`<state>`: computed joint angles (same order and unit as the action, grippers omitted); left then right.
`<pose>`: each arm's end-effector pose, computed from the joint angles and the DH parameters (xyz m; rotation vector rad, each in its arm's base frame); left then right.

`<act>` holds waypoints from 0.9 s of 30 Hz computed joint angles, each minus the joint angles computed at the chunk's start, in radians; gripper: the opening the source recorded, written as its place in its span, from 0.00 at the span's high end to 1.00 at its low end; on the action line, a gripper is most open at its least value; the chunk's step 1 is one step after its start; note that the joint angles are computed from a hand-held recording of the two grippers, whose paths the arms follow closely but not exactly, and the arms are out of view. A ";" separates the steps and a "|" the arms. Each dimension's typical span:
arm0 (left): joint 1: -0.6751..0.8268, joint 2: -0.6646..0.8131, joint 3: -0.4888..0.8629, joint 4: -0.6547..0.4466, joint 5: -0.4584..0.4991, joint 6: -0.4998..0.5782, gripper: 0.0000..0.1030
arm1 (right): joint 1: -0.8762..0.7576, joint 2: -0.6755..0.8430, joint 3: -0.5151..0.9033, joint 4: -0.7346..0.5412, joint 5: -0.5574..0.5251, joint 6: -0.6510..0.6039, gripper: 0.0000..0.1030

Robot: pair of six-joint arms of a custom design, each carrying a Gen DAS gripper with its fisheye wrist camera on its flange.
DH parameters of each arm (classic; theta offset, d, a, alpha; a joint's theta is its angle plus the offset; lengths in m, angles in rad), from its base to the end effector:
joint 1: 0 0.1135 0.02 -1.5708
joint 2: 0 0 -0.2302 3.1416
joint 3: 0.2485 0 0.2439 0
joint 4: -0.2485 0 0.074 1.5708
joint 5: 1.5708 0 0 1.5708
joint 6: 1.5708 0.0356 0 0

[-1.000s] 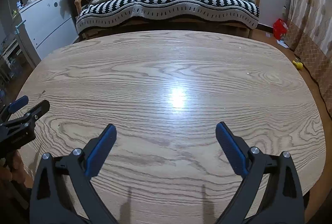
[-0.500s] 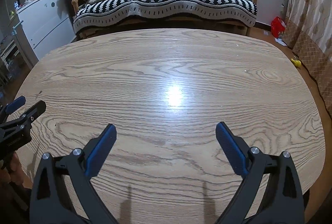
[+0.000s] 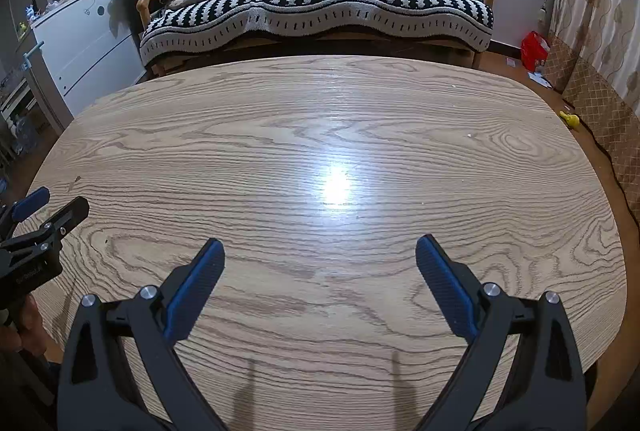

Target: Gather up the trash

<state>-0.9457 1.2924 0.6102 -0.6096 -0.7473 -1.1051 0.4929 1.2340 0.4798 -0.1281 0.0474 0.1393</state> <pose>0.1399 -0.1526 0.1361 -0.3172 2.3407 0.1966 0.2007 0.1059 0.1280 -0.4128 2.4295 0.2191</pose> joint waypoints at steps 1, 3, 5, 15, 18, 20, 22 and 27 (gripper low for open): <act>0.001 0.000 -0.001 0.002 0.002 0.000 0.08 | 0.001 0.001 0.001 0.000 0.001 0.001 0.10; 0.005 -0.002 -0.004 0.005 0.003 0.004 0.08 | 0.000 -0.001 -0.001 0.000 0.000 0.000 0.10; 0.005 -0.004 -0.006 0.007 0.003 0.007 0.08 | 0.000 -0.002 -0.001 -0.002 0.001 -0.001 0.10; 0.001 0.000 -0.003 0.002 0.001 0.000 0.08 | -0.001 -0.005 -0.001 -0.004 -0.001 -0.002 0.09; 0.002 -0.002 -0.003 0.003 0.002 0.001 0.08 | -0.002 -0.007 -0.003 -0.004 -0.001 -0.002 0.09; 0.002 -0.001 -0.003 0.001 0.002 0.000 0.08 | -0.005 -0.009 -0.005 -0.004 -0.003 -0.004 0.09; -0.001 -0.001 -0.001 -0.002 0.001 -0.003 0.08 | -0.007 -0.012 -0.007 -0.005 -0.004 -0.007 0.09; 0.003 -0.008 -0.006 -0.002 0.003 0.002 0.08 | -0.013 -0.017 -0.010 -0.006 -0.008 -0.011 0.09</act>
<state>-0.9426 1.2841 0.6039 -0.6114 -0.7442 -1.1033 0.4795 1.2169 0.4694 -0.1341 0.0389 0.1280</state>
